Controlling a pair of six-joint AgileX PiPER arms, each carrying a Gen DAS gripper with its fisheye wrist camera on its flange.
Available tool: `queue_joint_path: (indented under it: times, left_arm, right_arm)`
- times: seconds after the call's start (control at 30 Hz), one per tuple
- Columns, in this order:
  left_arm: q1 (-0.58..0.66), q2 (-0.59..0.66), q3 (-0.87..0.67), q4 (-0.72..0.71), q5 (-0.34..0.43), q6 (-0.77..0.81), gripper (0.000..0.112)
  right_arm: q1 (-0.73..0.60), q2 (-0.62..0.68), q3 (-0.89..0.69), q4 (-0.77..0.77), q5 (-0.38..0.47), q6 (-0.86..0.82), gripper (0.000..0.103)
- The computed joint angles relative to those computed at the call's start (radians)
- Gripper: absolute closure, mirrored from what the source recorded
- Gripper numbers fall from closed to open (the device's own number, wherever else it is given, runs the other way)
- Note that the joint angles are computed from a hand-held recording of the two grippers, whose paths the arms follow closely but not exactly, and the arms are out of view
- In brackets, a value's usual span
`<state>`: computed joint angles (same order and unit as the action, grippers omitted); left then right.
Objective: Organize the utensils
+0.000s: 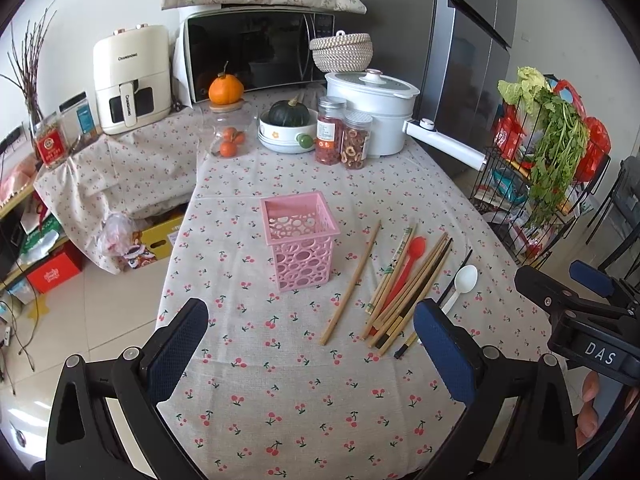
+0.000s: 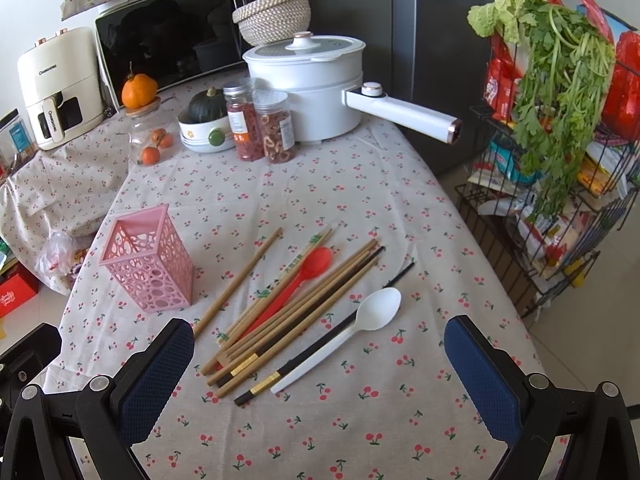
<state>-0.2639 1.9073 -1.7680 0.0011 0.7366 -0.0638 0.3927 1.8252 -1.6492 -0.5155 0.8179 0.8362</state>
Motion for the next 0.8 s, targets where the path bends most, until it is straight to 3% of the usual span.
queue_joint_path:
  times: [0.8]
  left_arm:
    - [-0.009, -0.016, 0.044, 0.012, -0.039, 0.002, 0.009]
  right_arm:
    - [0.011, 0.003, -0.008, -0.011, 0.008, 0.011, 0.0]
